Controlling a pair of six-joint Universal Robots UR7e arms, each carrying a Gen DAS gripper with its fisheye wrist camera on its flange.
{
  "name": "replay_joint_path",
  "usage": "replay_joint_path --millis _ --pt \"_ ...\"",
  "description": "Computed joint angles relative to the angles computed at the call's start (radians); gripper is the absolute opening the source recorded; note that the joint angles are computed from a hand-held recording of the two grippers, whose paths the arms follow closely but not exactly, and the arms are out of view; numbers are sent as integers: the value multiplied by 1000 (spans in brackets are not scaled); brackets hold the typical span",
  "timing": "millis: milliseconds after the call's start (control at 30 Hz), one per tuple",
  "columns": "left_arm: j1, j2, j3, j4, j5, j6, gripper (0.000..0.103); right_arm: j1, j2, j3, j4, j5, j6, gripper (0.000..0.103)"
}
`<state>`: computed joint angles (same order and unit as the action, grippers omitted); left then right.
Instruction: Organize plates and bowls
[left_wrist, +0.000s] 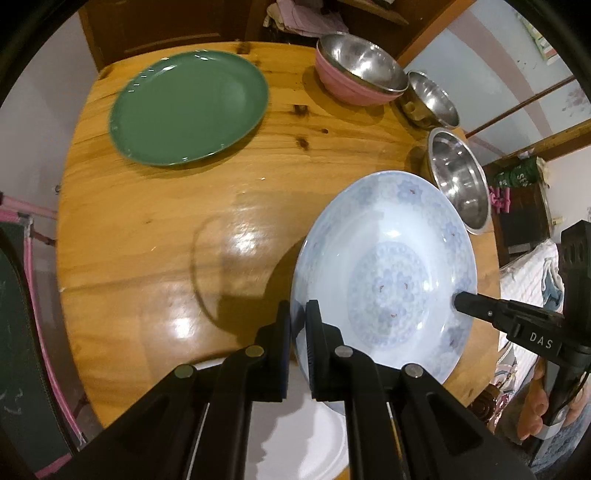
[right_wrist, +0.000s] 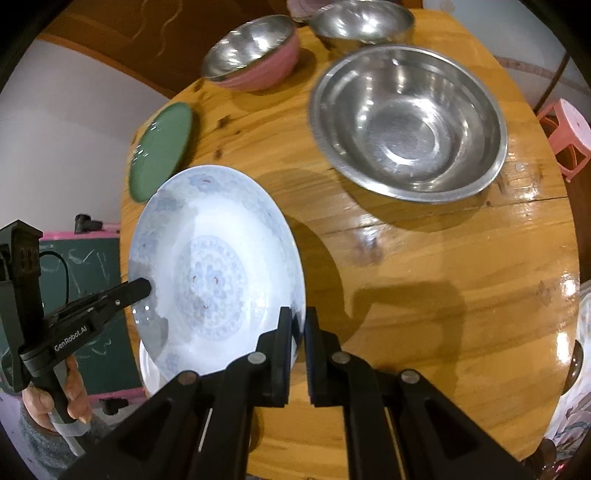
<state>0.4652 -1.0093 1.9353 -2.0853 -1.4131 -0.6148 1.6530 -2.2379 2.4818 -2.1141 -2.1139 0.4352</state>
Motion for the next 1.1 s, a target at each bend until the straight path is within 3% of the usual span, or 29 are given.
replay_joint_path --millis 267,467,667,800,1100 --pt "-51 -192 77 88 40 -66 5 241 93 -21 56 -49 186 6" --pt "-76 -367 185 156 49 -165 5 351 184 -6 42 -38 255 6" --pt "-112 -510 309 201 65 -270 6 393 293 41 -40 -7 273 6" --pt "-118 -583 384 222 49 -317 6 383 343 81 -97 13 257 6" --pt "-93 -626 490 169 1 -351 6 357 421 136 -164 22 247 6"
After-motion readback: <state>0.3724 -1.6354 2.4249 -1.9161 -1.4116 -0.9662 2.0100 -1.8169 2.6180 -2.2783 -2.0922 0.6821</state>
